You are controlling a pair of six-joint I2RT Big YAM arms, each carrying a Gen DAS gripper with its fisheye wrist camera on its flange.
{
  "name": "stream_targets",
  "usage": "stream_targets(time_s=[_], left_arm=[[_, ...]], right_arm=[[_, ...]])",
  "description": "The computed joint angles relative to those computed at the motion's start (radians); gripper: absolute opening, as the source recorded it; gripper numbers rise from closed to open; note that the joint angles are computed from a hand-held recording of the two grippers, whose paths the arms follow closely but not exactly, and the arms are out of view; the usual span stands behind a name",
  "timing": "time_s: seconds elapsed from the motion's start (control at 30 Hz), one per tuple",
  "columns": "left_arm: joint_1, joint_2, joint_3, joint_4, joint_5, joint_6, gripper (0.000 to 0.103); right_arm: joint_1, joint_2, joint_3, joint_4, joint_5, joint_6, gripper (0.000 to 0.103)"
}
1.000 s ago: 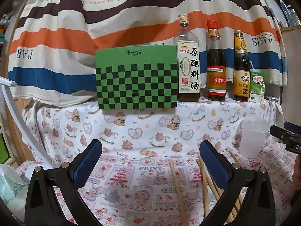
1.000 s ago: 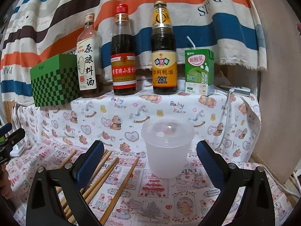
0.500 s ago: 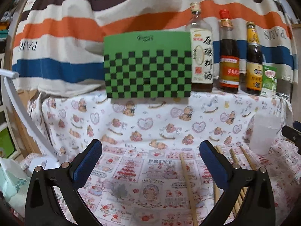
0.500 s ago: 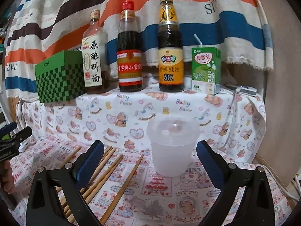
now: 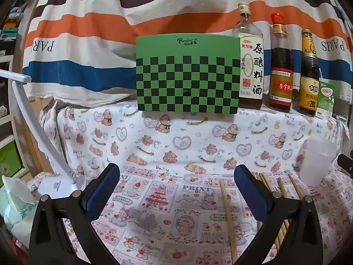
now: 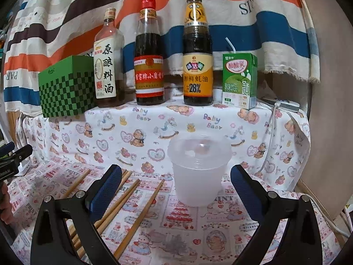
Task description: Organize utensils
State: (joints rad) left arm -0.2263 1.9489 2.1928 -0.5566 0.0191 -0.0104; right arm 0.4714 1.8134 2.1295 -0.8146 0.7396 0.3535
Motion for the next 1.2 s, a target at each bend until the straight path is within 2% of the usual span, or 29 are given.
stream_targets(time_s=[0.13, 0.23, 0.4, 0.47, 0.6, 0.67, 0.7, 0.83, 0.9, 0.97, 1.1, 1.2], left_arm=[[-0.004, -0.019, -0.034, 0.035, 0.018, 0.025, 0.103], [-0.006, -0.012, -0.021, 0.018, 0.026, 0.033, 0.103], [-0.005, -0.009, -0.015, 0.012, 0.029, 0.027, 0.103], [-0.005, -0.006, -0.008, 0.006, 0.032, 0.036, 0.103], [-0.006, -0.016, -0.028, 0.028, 0.033, 0.037, 0.103], [-0.004, -0.02, -0.034, 0.033, 0.021, 0.021, 0.103], [-0.003, -0.014, -0.023, 0.021, 0.013, 0.011, 0.103], [0.0, -0.015, -0.026, 0.024, 0.025, 0.006, 0.103], [-0.004, -0.017, -0.03, 0.026, 0.032, 0.026, 0.103], [-0.007, -0.008, -0.012, 0.006, 0.043, 0.041, 0.103], [-0.007, 0.019, 0.039, -0.048, 0.045, 0.03, 0.103], [-0.005, 0.019, 0.037, -0.044, 0.048, 0.026, 0.103]], right_arm=[[-0.006, 0.005, 0.018, -0.03, -0.01, 0.032, 0.1], [-0.006, 0.002, 0.026, -0.048, -0.022, 0.076, 0.1], [-0.003, -0.005, 0.029, -0.045, -0.051, 0.064, 0.099], [-0.004, -0.004, 0.043, -0.056, -0.091, 0.054, 0.088], [-0.003, 0.0, 0.061, -0.068, -0.138, 0.065, 0.086], [-0.002, 0.016, 0.091, -0.093, -0.159, 0.06, 0.079], [-0.002, 0.022, 0.1, -0.096, -0.165, 0.053, 0.079], [0.0, 0.031, 0.115, -0.116, -0.16, 0.044, 0.069], [-0.001, 0.025, 0.107, -0.126, -0.156, 0.061, 0.067], [-0.004, 0.023, 0.109, -0.143, -0.155, 0.074, 0.052], [-0.019, 0.014, 0.096, -0.169, -0.157, 0.137, 0.044], [-0.028, 0.009, 0.089, -0.176, -0.186, 0.161, 0.037]])
